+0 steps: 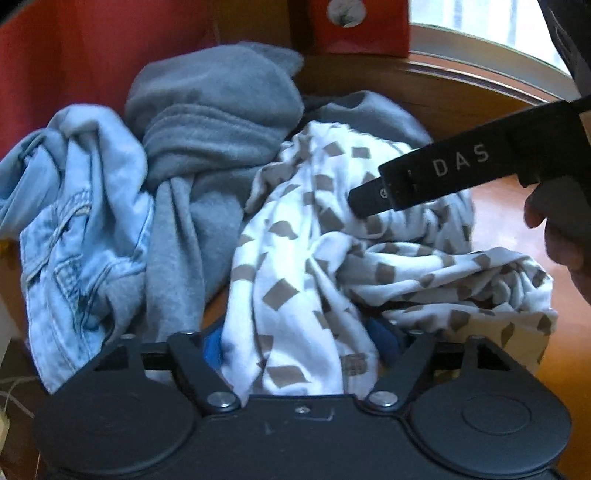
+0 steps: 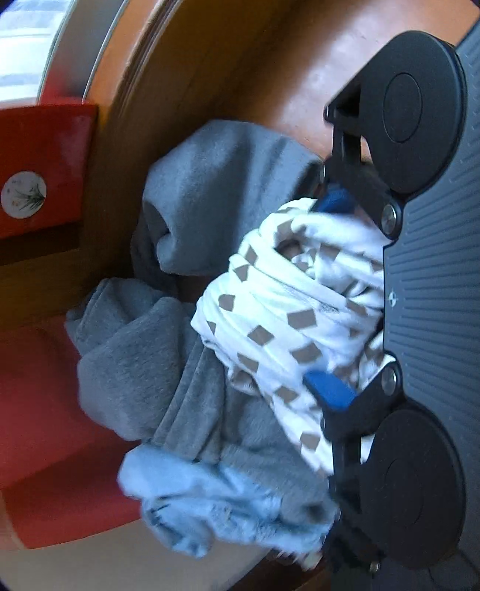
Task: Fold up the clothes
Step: 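Grasp the white brown-print shirt with the right gripper while the left gripper grasps it too, then lift the white shirt with both grippers and drop it on the open desk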
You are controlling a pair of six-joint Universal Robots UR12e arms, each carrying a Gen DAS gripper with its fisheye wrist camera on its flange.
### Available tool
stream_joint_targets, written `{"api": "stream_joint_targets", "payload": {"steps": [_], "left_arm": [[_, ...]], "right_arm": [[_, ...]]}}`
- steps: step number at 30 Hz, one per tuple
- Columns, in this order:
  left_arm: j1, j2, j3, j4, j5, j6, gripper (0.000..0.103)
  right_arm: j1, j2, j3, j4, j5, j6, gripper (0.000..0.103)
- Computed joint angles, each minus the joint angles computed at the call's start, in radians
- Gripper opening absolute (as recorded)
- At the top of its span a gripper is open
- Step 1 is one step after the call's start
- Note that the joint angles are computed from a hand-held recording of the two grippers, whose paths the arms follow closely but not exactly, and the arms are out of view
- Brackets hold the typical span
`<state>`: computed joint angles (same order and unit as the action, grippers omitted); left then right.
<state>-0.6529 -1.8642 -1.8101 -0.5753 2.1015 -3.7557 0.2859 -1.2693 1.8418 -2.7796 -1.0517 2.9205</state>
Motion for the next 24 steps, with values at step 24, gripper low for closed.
{"api": "stream_joint_targets", "payload": {"steps": [24], "left_arm": [[-0.143,-0.212,0.279,0.181,-0.358,0.422,0.067]], "right_arm": [[-0.283,-0.465,0.490,-0.128,-0.312,0.240,0.051]]}}
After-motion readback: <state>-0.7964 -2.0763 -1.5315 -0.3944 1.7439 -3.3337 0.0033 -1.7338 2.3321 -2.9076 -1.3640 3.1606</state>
